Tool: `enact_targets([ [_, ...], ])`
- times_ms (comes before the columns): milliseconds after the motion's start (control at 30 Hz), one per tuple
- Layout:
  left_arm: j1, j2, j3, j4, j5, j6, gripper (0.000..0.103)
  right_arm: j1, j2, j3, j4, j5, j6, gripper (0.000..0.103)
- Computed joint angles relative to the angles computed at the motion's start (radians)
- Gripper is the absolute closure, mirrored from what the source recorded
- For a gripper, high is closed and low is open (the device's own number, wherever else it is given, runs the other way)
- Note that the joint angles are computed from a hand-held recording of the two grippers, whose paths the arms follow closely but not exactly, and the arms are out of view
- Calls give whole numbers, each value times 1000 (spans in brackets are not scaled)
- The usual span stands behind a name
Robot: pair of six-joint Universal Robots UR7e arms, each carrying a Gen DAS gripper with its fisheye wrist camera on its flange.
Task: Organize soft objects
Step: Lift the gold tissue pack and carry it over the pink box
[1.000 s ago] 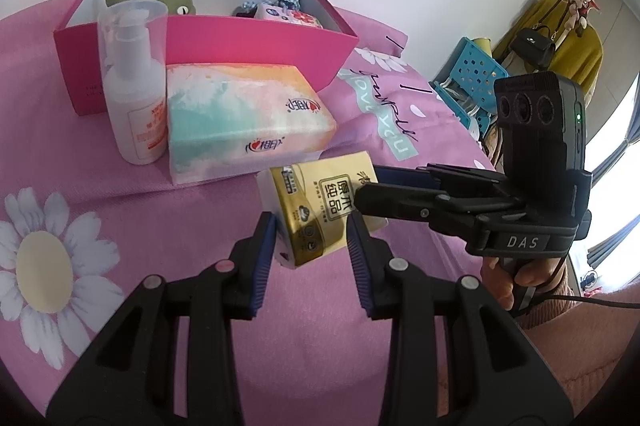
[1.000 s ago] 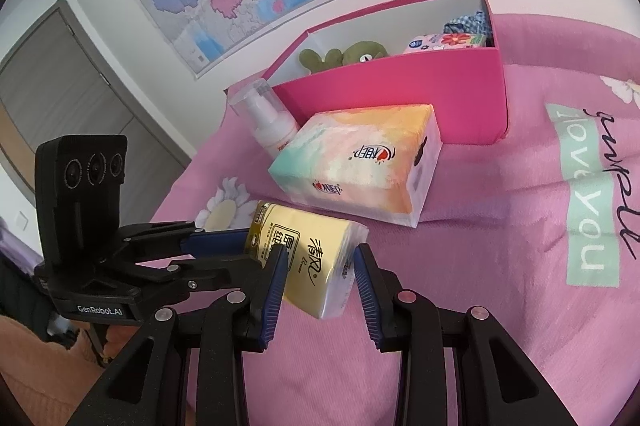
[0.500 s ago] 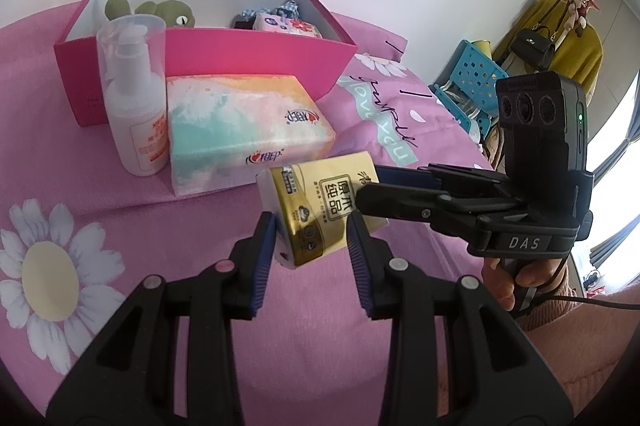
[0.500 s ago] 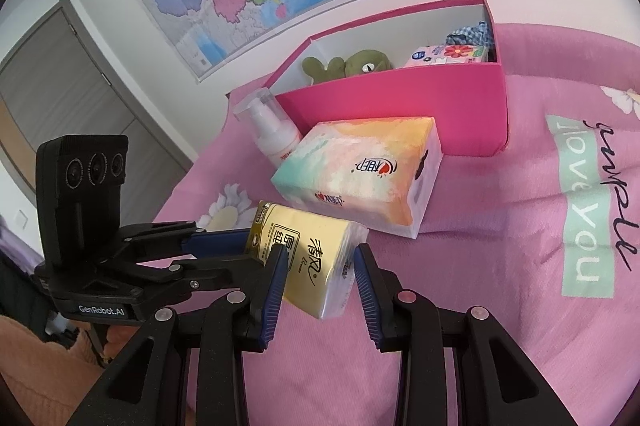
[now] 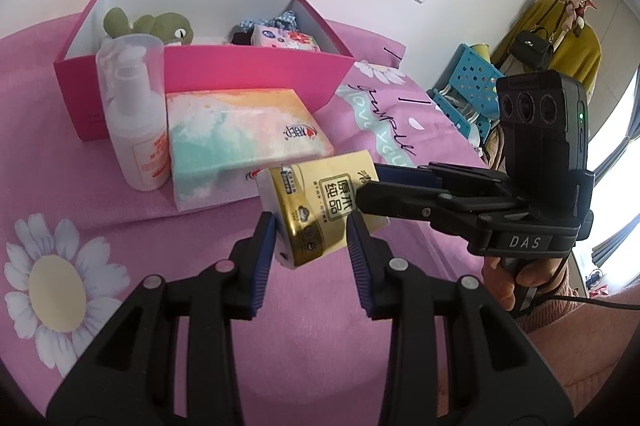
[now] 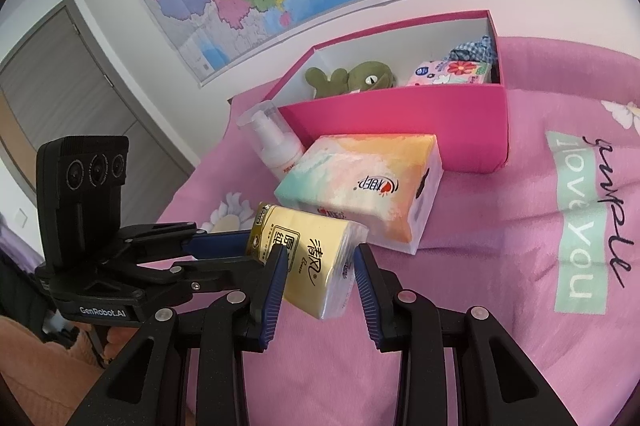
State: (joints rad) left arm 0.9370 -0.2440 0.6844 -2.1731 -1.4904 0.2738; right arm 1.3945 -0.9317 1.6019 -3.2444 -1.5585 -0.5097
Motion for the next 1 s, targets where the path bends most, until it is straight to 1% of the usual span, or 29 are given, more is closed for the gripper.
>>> enact_targets([
  [367, -6, 23, -46, -8, 2, 23, 64, 7, -4, -15, -3, 2, -16, 68],
  [733, -13, 73, -151, 13, 10, 41, 64, 19, -1, -45, -5, -3, -37, 68],
  [1000, -14, 97, -201, 22, 12, 49, 64, 24, 5, -66, 0, -4, -45, 68],
])
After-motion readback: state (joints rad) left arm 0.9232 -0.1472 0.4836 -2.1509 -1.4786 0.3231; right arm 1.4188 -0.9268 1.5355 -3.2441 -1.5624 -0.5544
